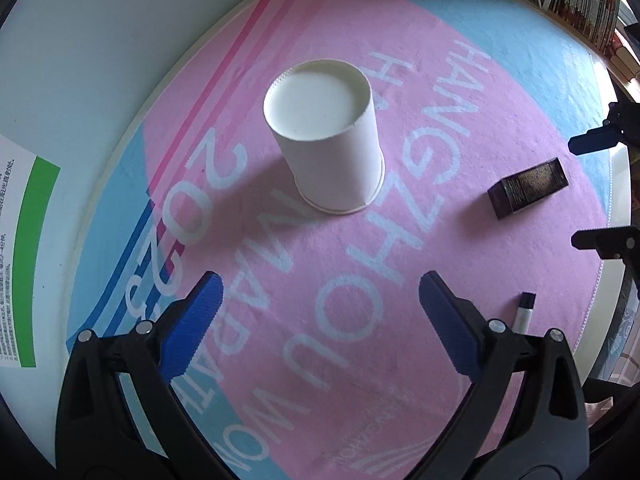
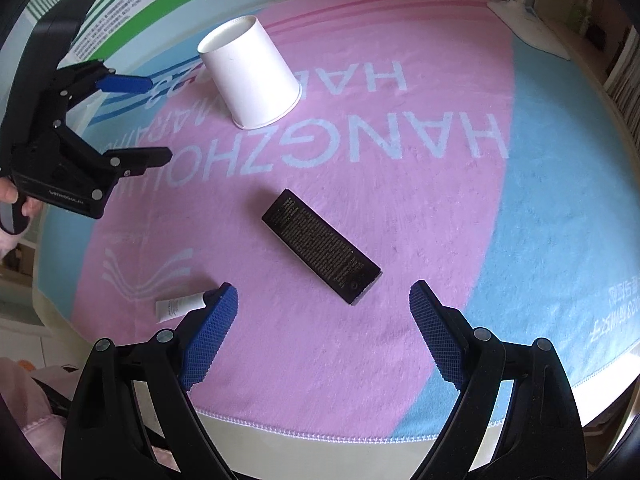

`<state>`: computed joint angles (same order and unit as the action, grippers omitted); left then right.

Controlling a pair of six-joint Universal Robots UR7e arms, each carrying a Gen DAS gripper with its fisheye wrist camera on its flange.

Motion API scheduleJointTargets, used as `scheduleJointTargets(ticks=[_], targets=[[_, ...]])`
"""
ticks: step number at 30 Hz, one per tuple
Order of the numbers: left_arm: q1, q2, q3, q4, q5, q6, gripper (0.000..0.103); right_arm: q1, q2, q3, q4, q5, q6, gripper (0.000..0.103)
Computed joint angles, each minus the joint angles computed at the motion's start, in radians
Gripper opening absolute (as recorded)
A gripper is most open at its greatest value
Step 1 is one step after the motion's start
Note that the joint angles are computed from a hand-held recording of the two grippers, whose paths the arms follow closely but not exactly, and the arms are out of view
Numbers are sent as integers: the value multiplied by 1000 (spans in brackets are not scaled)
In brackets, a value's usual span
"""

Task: Collect trash
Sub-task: 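Grasp the white paper cup with left tool while right tool grasps the black box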

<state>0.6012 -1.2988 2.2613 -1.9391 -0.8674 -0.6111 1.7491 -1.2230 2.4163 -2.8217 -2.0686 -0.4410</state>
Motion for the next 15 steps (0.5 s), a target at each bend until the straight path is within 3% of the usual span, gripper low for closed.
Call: scheduleJointTargets(ticks=[8,15], targets=[[73,80,-49,-103,22,110,96,-21,48,-25,3,10,-14,85],[104,147,-87,-193,61,183,96,-9,88,-14,-47,-9,-42,46]])
